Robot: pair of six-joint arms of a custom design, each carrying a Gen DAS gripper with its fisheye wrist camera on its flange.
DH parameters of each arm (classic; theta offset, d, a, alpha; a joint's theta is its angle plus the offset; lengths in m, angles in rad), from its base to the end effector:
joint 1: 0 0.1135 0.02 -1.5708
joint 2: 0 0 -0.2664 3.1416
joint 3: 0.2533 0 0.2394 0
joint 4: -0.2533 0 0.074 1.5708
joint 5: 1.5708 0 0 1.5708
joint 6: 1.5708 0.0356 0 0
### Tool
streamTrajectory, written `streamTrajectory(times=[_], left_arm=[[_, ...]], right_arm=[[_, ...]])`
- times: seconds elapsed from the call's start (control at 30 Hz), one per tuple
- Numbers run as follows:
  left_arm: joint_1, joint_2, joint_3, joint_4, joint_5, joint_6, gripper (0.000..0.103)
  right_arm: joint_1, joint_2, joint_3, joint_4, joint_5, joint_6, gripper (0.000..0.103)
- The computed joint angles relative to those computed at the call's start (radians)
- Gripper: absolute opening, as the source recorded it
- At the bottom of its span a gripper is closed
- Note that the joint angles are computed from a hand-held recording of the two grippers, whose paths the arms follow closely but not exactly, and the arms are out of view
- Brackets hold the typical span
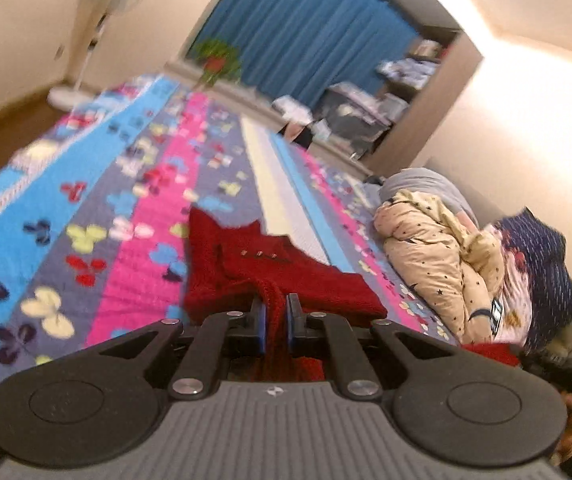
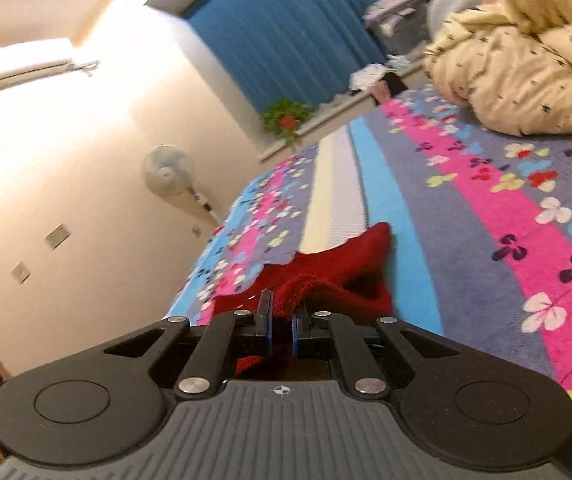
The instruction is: Fold small clothes
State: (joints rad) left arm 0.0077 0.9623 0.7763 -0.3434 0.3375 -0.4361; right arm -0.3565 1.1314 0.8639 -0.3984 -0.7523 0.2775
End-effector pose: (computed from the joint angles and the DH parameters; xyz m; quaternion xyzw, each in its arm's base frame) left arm 0.1995 -0.0103 0.2938 -0.1067 0.8526 -0.2466 0.4482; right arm 0.2190 -0.0556 0.2894 0.1082 0.8449 0.3141 0.4193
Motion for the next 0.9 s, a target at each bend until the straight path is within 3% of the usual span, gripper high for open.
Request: streamTrajectory(times=[0.17, 0.4, 0.47, 0.6, 0.9], left_arm=[[0.043, 0.417, 0.182, 0.089, 0.014, 0.027, 0.009], [0.082, 0.963, 0.576, 0.038, 0.000, 0.087, 0.010], [0.068, 1.036, 0.643, -0.002, -0.047, 0.115, 0.010], [0.043, 1.096, 0.705, -0.019, -0.106, 0.168, 0.010], [0.065, 1.093, 0.698, 0.002, -0.151, 0.105, 0.010]], right_arm=[[0.150, 0.344, 0.140, 0.112, 0.187, -0.010, 0.007], [0.226, 0.819, 0.481, 0.074, 0.311, -0.033, 0.007], [0.243, 0.860, 0.463, 0.111, 0.332, -0.027, 0.008], [0.272, 0.938, 0.525, 0.065, 0.388, 0.004, 0.008], [0.282, 0.989, 0.583, 0.037, 0.406, -0.018, 0.008]])
